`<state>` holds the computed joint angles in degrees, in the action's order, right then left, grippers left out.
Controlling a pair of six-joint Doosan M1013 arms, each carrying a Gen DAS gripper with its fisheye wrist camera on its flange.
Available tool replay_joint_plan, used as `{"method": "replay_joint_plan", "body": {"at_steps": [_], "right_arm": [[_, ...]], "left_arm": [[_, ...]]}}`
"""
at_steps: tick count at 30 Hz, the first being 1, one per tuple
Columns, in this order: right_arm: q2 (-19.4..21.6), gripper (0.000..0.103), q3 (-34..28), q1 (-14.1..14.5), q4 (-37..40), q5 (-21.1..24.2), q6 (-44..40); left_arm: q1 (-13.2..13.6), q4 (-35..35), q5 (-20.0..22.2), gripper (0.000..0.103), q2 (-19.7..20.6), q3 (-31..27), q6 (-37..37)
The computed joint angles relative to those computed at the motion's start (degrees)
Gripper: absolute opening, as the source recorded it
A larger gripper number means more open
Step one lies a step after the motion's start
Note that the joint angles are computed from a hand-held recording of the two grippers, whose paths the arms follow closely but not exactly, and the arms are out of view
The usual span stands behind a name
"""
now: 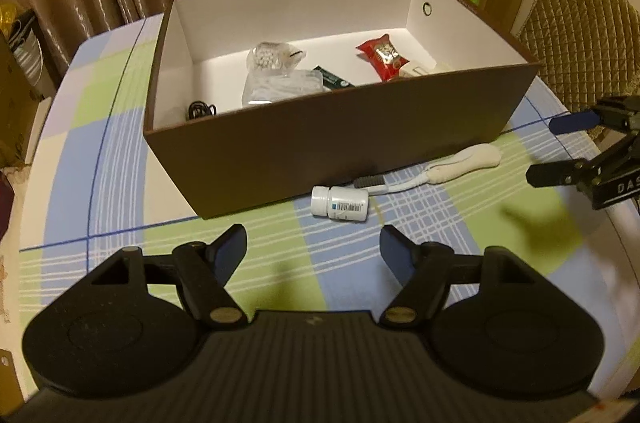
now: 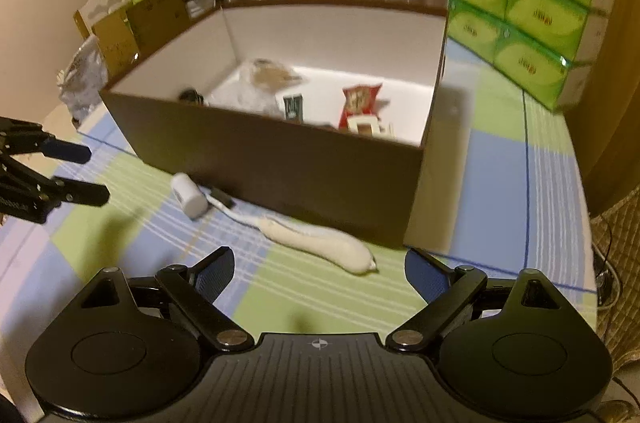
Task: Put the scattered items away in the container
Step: 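Withdraw both tools from the box toward the pill bottle and toothbrush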
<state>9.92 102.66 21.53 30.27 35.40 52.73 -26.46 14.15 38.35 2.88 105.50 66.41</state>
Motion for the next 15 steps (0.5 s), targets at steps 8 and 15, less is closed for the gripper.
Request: {"method": "replay_joint_plan", "body": {"at_steps": [8, 15], "right_arm": [[1.52, 0.078, 0.0, -0.59, -1.9, 0.77, 1.96], [2.24, 0.078, -0.41, -1.23, -2.99, 1.56, 3.72]], "left_arm": [[0.24, -2.63, -2.74, 0.066, 2.0, 0.64, 4.92], [0.28, -4.7, -4.38, 0.066, 4.57, 0.15, 7.77]]}}
